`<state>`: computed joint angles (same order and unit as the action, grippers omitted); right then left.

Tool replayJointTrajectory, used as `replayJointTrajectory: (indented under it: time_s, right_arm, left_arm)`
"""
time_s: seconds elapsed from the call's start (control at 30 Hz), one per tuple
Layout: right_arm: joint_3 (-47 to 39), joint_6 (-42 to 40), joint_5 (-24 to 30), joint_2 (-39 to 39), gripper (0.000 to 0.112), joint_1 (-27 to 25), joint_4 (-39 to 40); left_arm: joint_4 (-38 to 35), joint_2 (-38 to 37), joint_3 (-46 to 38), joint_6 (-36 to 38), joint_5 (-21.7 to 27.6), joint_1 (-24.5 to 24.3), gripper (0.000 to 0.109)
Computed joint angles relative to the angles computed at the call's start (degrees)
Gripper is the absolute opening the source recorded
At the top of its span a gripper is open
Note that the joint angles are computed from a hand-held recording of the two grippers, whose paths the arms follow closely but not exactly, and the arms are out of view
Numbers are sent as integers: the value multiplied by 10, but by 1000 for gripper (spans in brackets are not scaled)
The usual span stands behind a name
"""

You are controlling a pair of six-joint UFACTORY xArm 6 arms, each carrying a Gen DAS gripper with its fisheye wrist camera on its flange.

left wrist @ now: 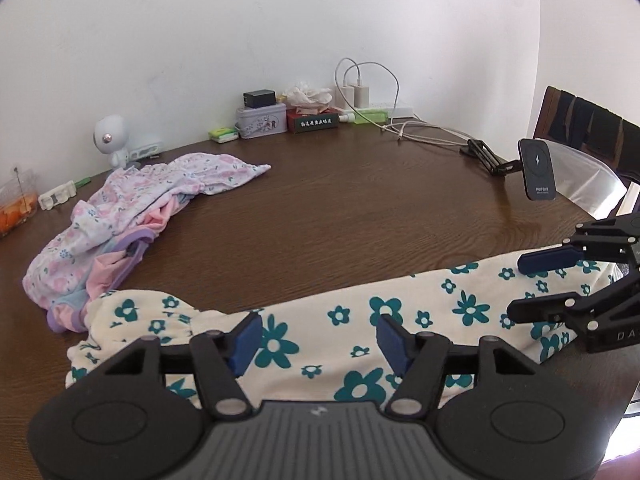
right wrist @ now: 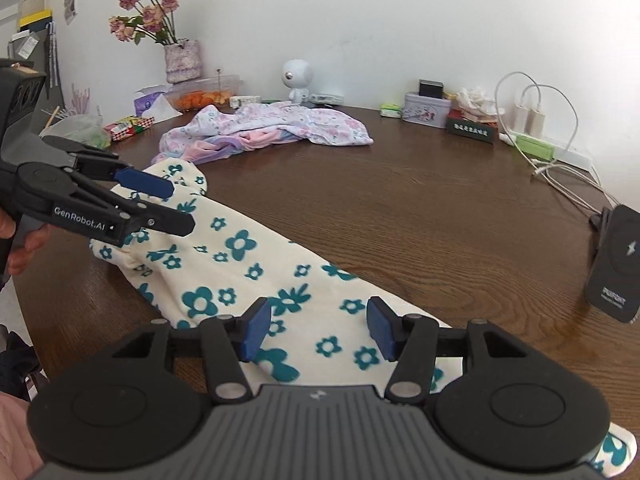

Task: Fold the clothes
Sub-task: 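Smooth the folded dress roll with both open grippers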

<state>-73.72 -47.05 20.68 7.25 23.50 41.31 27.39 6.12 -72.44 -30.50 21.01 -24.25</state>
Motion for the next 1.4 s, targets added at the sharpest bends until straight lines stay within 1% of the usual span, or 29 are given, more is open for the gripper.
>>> replayJointTrajectory:
  time_s: [0.03, 0.1, 0.13, 0.2, 0.3, 0.43, 0.53, 0.6, 0.63, 0.7, 0.8, 0.87, 0.9, 1.0, 1.1, 1.17, 1.23, 1.27, 1.3, 1.33, 1.37, 1.4]
  right_arm:
    - [5, 17, -2, -3, 54, -4, -14]
    - [14, 42, -3, -7, 54, -11, -36]
    - [16, 50, -2, -8, 54, -14, -42]
    - [22, 61, -2, -9, 53, -19, -55]
    - [27, 55, 4, -11, 53, -26, -49]
    - [35, 53, 16, -21, 49, -42, -47]
    - [41, 38, 32, -32, 46, -56, -28]
    - [45, 27, 38, -38, 46, -64, -11]
    - [47, 25, 41, -40, 46, -67, -7]
    - [51, 24, 42, -42, 46, -70, -9]
    - [50, 3, 28, -34, 46, -66, -12]
    - [43, -5, 14, -22, 47, -61, -27]
    - [30, -9, 15, -11, 47, -62, -36]
    - [-16, -24, 41, 21, 47, -70, -42]
    - [-36, -45, 57, 35, 47, -74, -38]
    - [-32, -61, 53, 33, 48, -73, -22]
    - [-25, -77, 47, 30, 48, -73, -2]
    - [-23, -79, 49, 27, 50, -73, 7]
    - [-24, -87, 59, 22, 53, -76, 29]
    - [-20, -99, 69, 13, 60, -79, 56]
    - [-11, -117, 75, -3, 69, -81, 95]
    - [-1, -140, 74, -22, 76, -83, 140]
  left_arm:
    - [-15, 4, -1, 8, 4, -1, 36]
    - [-45, 8, 3, 28, 10, -3, 24]
    - [-45, 8, 7, 25, 13, -2, 24]
    - [-40, 4, 17, 14, 13, 2, 24]
    - [-35, -7, 34, -3, 6, 10, 25]
    - [-29, -34, 60, -15, 6, 29, 25]
    - [-33, -56, 80, -23, 6, 48, 25]
    - [-9, -66, 88, -47, 10, 57, 21]
    - [-9, -70, 93, -49, 7, 60, 23]
    - [-12, -75, 103, -49, 1, 66, 24]
    - [-18, -82, 117, -49, -9, 74, 24]
    - [-9, -82, 115, -62, -6, 74, 24]
    - [1, -83, 115, -76, -2, 72, 24]
    - [36, -88, 119, -120, 8, 67, 24]
    - [73, -100, 133, -165, 8, 64, 24]
    - [83, -103, 139, -176, 1, 66, 24]
    - [68, -105, 132, -159, 0, 65, 24]
    - [59, -105, 128, -149, 0, 64, 24]
    - [49, -106, 123, -138, 0, 63, 34]
    - [43, -106, 119, -131, 0, 62, 48]
    - [61, -109, 112, -136, -9, 60, 56]
    - [97, -111, 104, -156, -20, 59, 72]
